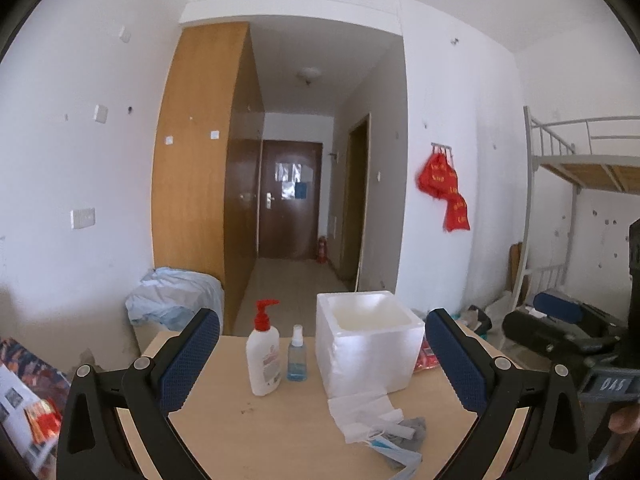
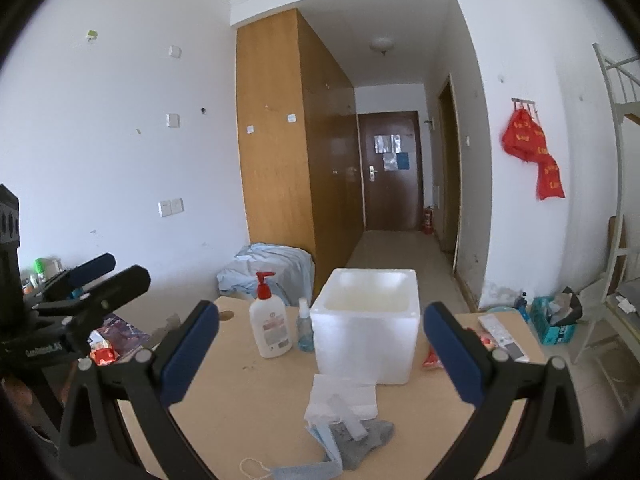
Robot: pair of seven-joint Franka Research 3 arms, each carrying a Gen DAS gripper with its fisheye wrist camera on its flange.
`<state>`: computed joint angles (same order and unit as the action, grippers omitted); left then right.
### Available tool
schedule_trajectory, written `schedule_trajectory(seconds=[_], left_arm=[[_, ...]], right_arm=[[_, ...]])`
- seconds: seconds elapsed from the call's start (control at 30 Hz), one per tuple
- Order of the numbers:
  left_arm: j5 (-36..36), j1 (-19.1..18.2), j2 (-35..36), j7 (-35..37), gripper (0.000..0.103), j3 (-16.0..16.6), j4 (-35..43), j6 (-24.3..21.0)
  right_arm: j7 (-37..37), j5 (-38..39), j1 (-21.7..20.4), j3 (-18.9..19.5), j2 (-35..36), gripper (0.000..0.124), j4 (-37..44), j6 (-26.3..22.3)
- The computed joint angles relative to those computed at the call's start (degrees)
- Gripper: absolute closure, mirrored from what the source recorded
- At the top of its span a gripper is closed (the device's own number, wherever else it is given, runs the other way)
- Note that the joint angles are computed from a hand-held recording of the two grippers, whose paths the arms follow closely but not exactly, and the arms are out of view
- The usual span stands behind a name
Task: Organize soft objects
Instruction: 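Withdraw both tools from the foam box back toward the table items, then move both grippers toward the blue face mask and grey sock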
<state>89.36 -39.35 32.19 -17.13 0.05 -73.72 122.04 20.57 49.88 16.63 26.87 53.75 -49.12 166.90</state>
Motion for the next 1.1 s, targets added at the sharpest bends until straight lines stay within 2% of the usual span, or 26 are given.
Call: schedule_trajectory(seconds=[0.03,0.13,0.23,0.37,0.47,0.53,0.63,0.93,1.1], left_arm=[[0.39,-0.38,-0.05,-1.61,0.0,0.16,-0.87,-0.69],[1.68,-0.6,-0.42,-6.12,0.0,-0.01,-3.83,-1.14],[2.7,-0.41,0.24,-8.98,0.0,-0.51,-5.17,-0.9],[3.4,-0.17,1.58,-10.5,0.0,-0.89,-6.0,0.57],[2.43,-0.36,3.47,-8.78,0.0,-1.0,-5.39,1.02],[1.8,-0.78,4.25,-8.74,0.0,-0.86,-5.45,1.23],[2.01,-1.6,4.6,-9.55,0.0,-0.39,-6.18,1.21],[1.82,-1.09,4.5,-12.42,0.0,-0.41,-8.2,2.39],[2.08,-0.15,5.25,-14.0,0.0,-0.31,-8.61,4.49]], right_arm=[[-3.38,2.23,-1.81,2.96,-0.27,0.021,-1.69,0.33],[-11.08,9.17,-5.84,8.25,-1.47,0.021,-6.14,0.82],[-16.63,14.12,-7.34,9.42,-2.59,0.021,-9.28,1.58],[-21.73,19.27,-7.46,8.82,-3.29,0.021,-11.35,3.28],[-24.6,22.88,-7.5,8.02,-3.55,0.021,-13.01,3.63],[-22.84,22.8,-6.51,5.65,-3.74,0.021,-13.78,2.58],[-22.53,23.43,-5.93,4.18,-3.88,0.021,-14.93,2.62],[-23.51,25.12,-5.39,3.34,-4.13,0.021,-16.91,4.09],[-17.85,21.6,-3.74,0.64,-2.91,0.021,-15.77,3.6]])
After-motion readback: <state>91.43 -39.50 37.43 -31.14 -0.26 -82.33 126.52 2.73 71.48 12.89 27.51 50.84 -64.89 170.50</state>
